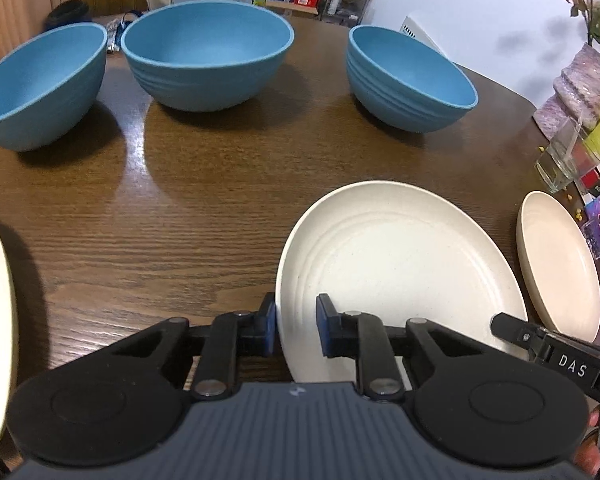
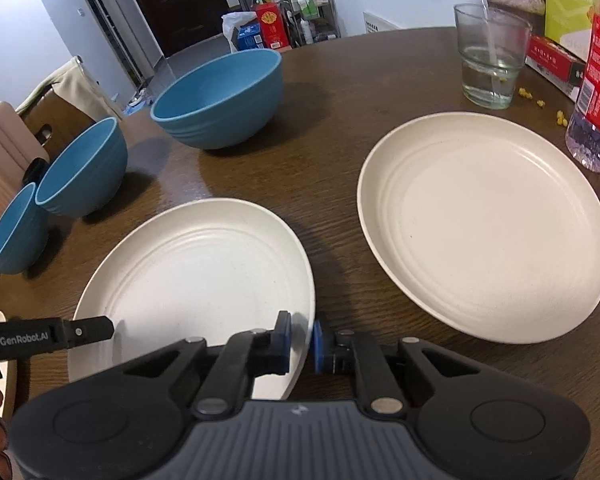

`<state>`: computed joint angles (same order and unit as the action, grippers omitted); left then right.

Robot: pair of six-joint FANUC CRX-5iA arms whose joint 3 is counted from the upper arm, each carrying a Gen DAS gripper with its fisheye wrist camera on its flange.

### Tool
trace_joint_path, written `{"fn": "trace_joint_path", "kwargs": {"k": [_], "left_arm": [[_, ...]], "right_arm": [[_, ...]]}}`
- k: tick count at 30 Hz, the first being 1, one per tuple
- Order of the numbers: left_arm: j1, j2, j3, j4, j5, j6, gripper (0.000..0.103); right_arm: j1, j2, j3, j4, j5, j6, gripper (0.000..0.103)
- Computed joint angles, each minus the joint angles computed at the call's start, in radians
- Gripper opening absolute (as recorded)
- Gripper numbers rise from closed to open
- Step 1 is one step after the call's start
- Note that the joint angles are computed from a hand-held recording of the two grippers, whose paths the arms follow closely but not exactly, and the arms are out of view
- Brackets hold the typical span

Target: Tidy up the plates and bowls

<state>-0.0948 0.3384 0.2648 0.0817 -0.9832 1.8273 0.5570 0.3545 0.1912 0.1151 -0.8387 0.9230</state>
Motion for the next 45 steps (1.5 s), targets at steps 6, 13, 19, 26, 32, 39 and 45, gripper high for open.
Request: {"fn": "trace_joint_path", "kwargs": {"k": [6, 13, 19, 26, 32, 39, 45], "left_arm": [[0.009, -0.027, -0.024, 0.004, 0.009, -0.016, 0.021], [0.026, -0.076, -0.067, 0.011, 0.026, -0.035, 0.021], [0.05, -0.128, -0.105, 0.006, 0.038, -0.043, 0.021], [0.087, -0.186, -0.151, 0.003, 0.051, -0.043, 0.021], [0.128, -0.242, -0.202, 0.008, 0.064, -0.053, 0.021], [0.179, -0.296, -0.252, 0.02, 0.07, -0.07, 0.021], [0.222, -0.338, -0.291, 0.028, 0.071, -0.082, 0.021]], "right_arm": [[0.016, -0.023, -0.027, 0.03, 0.025, -0.021, 0.011], [0.04, -0.047, -0.049, 0.06, 0.04, -0.054, 0.011], [0.067, -0.062, -0.052, 0.083, 0.051, -0.069, 0.011], [0.104, -0.063, -0.033, 0.096, 0.055, -0.07, 0.011], [0.136, -0.053, -0.005, 0.102, 0.055, -0.063, 0.011], [0.173, -0.038, 0.025, 0.105, 0.05, -0.058, 0.011], [0.204, -0.02, 0.055, 0.105, 0.039, -0.053, 0.011]]}}
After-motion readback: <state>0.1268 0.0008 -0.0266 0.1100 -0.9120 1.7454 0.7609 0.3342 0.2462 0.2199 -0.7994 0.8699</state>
